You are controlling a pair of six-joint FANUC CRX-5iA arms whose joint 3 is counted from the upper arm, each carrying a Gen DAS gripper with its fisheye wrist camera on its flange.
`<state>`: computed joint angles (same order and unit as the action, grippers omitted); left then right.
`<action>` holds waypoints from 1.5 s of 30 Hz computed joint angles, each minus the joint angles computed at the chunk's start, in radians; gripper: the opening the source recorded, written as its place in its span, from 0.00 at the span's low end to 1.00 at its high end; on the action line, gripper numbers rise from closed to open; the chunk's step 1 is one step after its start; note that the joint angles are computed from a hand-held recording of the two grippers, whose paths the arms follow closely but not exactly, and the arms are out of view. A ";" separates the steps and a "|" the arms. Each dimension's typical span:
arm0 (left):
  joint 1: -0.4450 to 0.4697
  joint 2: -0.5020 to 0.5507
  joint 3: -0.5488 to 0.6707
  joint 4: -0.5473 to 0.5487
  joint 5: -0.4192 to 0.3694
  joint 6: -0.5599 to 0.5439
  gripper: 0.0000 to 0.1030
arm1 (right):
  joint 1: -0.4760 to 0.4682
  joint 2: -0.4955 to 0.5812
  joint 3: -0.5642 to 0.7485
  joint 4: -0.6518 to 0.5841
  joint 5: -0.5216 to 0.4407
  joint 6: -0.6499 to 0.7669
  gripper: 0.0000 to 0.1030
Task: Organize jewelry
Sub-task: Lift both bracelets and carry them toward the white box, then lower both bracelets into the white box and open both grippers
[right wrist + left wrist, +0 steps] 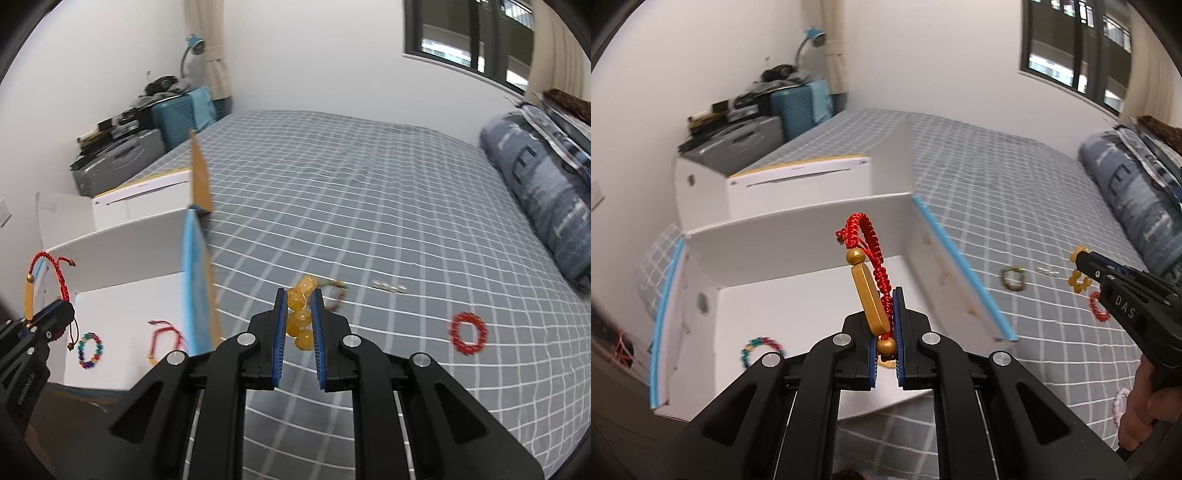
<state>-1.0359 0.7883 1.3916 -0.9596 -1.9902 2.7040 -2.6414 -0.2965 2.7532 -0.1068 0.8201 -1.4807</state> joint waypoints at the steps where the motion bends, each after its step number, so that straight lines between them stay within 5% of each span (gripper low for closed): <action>1: 0.000 -0.021 -0.033 0.002 -0.001 0.019 0.06 | 0.008 -0.004 -0.003 -0.001 -0.004 0.000 0.12; 12: 0.010 -0.202 -0.321 0.031 -0.036 0.199 0.06 | 0.129 -0.103 -0.122 -0.038 0.017 0.055 0.12; 27: 0.119 -0.379 -0.685 0.293 0.113 0.393 0.06 | 0.211 -0.315 -0.381 0.005 0.253 0.029 0.12; 45: 0.155 -0.392 -0.733 0.362 0.137 0.396 0.12 | 0.231 -0.367 -0.459 0.054 0.343 0.021 0.19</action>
